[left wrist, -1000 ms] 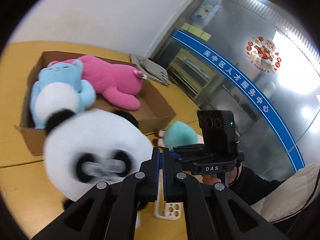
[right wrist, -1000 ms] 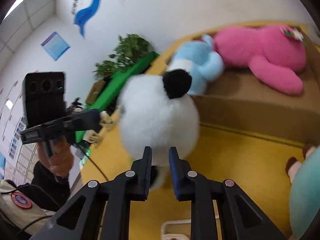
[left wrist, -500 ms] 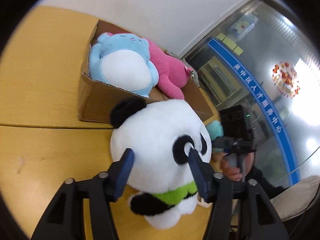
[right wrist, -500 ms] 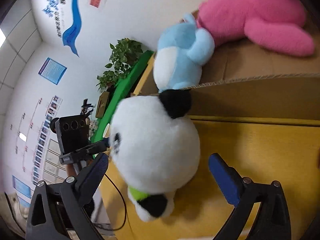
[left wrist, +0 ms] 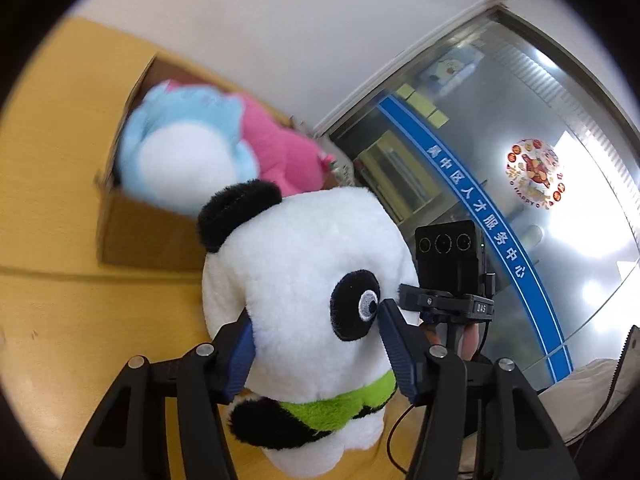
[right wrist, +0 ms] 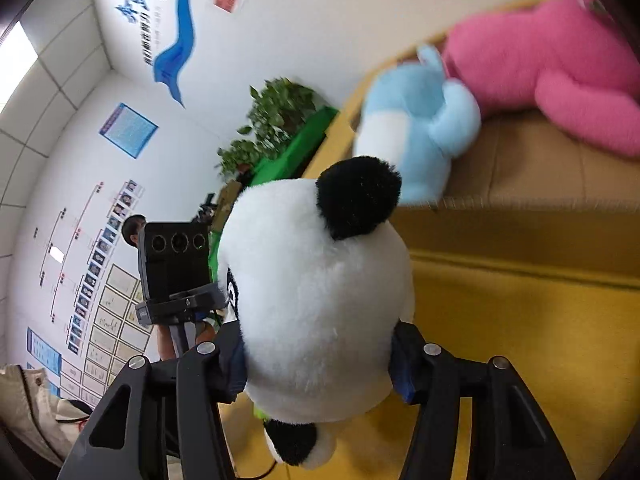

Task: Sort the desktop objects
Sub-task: 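Lift the white panda with both grippers and carry it toward the box, then lower the white panda into the box and open both grippers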

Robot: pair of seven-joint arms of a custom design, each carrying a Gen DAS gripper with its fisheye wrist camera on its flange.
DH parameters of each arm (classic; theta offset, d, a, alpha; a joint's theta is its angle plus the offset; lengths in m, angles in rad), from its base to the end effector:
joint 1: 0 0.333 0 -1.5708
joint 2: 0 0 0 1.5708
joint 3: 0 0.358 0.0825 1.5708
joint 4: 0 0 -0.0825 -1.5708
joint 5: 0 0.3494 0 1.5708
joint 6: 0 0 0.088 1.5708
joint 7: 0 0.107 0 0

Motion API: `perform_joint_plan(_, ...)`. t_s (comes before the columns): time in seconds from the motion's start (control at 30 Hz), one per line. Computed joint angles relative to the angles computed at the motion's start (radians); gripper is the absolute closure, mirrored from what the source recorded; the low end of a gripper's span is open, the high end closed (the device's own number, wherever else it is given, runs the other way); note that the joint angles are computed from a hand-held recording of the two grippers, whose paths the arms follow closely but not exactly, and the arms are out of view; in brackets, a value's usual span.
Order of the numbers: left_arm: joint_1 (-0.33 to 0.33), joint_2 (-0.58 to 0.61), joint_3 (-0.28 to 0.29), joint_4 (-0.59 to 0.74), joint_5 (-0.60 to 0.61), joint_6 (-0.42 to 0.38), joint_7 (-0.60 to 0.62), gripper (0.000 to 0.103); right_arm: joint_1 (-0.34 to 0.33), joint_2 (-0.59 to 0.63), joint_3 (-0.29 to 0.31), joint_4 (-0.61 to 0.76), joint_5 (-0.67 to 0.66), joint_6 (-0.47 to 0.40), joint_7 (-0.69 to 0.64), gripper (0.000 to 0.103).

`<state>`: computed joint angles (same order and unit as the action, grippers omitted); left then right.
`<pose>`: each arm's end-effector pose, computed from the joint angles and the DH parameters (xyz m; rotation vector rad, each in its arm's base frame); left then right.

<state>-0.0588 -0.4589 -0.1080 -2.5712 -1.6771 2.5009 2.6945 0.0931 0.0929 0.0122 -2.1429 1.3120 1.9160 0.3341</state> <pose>0.3711 -0.0601 0.5084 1.8200 -1.8244 1.7084 0.5136 0.1231 0.4435 -1.8022 0.9274 0.5813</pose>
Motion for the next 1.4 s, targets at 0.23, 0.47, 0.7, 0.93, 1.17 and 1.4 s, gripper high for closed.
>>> perform_joint_plan(0.23,-0.023,0.170,-0.013,0.290,0.210,0.106,-0.113,0.050,-0.041,0.075,-0.016,0.254,0.011,-0.066,0.031,0.042)
perform_joint_plan(0.47,-0.021,0.478,-0.007,0.567,0.456,0.136,-0.299,0.050,-0.107,0.360,0.035,0.639,-0.088,-0.084,0.231,0.042)
perform_joint_plan(0.7,0.018,0.609,-0.064,0.598,0.586,0.180,-0.429,0.050,-0.146,0.584,0.097,0.844,-0.203,-0.108,0.428,0.042)
perform_joint_plan(0.93,0.034,0.649,-0.096,0.619,0.706,0.198,-0.523,0.050,-0.151,0.701,0.149,1.049,-0.343,-0.116,0.577,0.041)
perform_joint_plan(1.17,0.034,0.649,-0.105,0.603,0.908,0.179,-0.616,0.050,-0.156,0.636,0.171,0.944,-0.444,-0.020,0.565,0.032)
perform_joint_plan(1.4,0.052,0.513,-0.106,0.554,0.645,0.264,-0.376,0.052,-0.171,0.506,0.166,0.814,-0.450,0.095,0.508,0.012)
